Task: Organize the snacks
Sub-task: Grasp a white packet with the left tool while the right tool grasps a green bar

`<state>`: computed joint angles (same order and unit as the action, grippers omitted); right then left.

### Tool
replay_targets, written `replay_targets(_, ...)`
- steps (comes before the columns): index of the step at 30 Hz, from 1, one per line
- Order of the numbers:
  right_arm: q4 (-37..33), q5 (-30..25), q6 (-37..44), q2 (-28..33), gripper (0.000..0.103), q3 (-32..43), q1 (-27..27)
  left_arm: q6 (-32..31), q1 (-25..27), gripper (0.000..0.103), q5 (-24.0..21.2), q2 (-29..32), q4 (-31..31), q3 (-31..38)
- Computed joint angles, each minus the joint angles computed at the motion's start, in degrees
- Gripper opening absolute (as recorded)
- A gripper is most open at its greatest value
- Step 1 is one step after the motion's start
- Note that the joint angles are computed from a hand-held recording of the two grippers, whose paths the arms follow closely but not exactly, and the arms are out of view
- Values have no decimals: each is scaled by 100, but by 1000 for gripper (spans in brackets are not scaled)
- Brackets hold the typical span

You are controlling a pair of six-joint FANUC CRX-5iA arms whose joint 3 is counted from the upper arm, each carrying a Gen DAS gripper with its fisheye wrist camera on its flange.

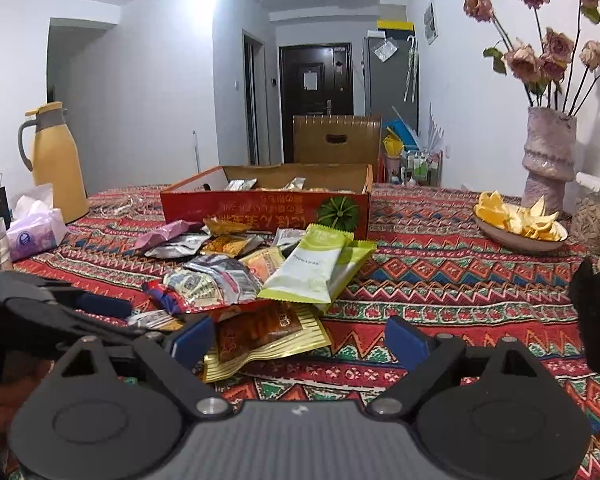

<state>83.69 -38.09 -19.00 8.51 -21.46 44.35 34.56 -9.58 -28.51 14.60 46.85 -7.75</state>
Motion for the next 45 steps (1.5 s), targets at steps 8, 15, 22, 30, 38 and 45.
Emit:
replay_targets(8, -624, 262, 638, 375, 91, 578, -303, -373, 196, 40, -193, -175, 660, -311)
replay_targets(15, -1223, 739, 1770, 1231, 81, 1852, -814, 163, 579, 34, 57, -432, 431, -564)
replay_targets(22, -2541, 272, 3023, 1785, 39, 2665, -696, 961, 783, 37, 207, -425, 70, -460)
replay_targets(30, -2200, -717, 2088, 916, 41, 1529, -303, 1227, 627, 83, 103, -201, -430, -100)
replay_targets(38, -1621, -557, 2136, 757, 64, 1422, -467, 1298, 337, 71, 457, 24, -1334, 226)
replay_targets(45, -3134, 481, 4332, 1835, 64, 3124, -851, 1473, 477, 16, 259, -92, -1126, 141)
